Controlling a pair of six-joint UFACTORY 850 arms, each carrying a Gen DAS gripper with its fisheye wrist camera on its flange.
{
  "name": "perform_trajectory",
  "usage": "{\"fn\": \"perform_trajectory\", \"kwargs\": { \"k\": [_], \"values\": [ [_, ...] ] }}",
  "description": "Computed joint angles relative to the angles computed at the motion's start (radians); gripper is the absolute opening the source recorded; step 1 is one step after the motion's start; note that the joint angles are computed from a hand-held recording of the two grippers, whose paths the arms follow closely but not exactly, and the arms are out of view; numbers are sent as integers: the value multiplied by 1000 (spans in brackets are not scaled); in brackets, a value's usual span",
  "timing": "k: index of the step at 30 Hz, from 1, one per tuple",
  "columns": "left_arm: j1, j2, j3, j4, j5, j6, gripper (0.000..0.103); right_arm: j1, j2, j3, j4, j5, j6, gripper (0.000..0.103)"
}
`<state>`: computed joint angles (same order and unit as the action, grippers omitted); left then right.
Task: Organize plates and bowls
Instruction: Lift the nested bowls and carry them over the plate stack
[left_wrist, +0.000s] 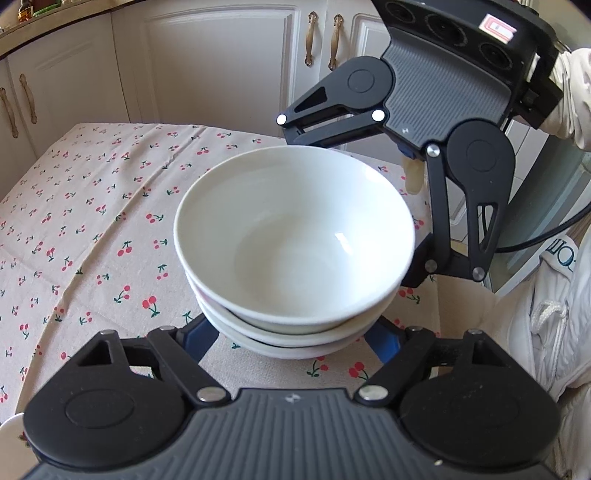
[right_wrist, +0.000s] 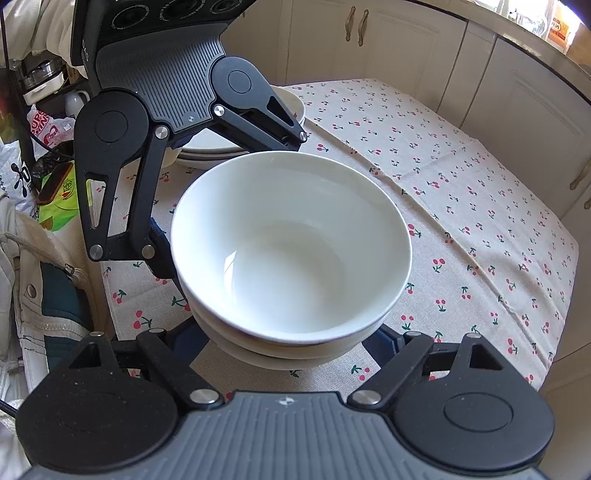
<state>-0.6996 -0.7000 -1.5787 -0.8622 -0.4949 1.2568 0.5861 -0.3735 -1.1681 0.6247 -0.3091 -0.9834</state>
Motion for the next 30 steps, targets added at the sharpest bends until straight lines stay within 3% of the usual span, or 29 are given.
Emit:
{"fn": "perform_trajectory", "kwargs": {
  "k": [30],
  "values": [
    [-9,-9,-18,73,-10,-69,85,7,30,31,34,14,-1,90]
  ]
}}
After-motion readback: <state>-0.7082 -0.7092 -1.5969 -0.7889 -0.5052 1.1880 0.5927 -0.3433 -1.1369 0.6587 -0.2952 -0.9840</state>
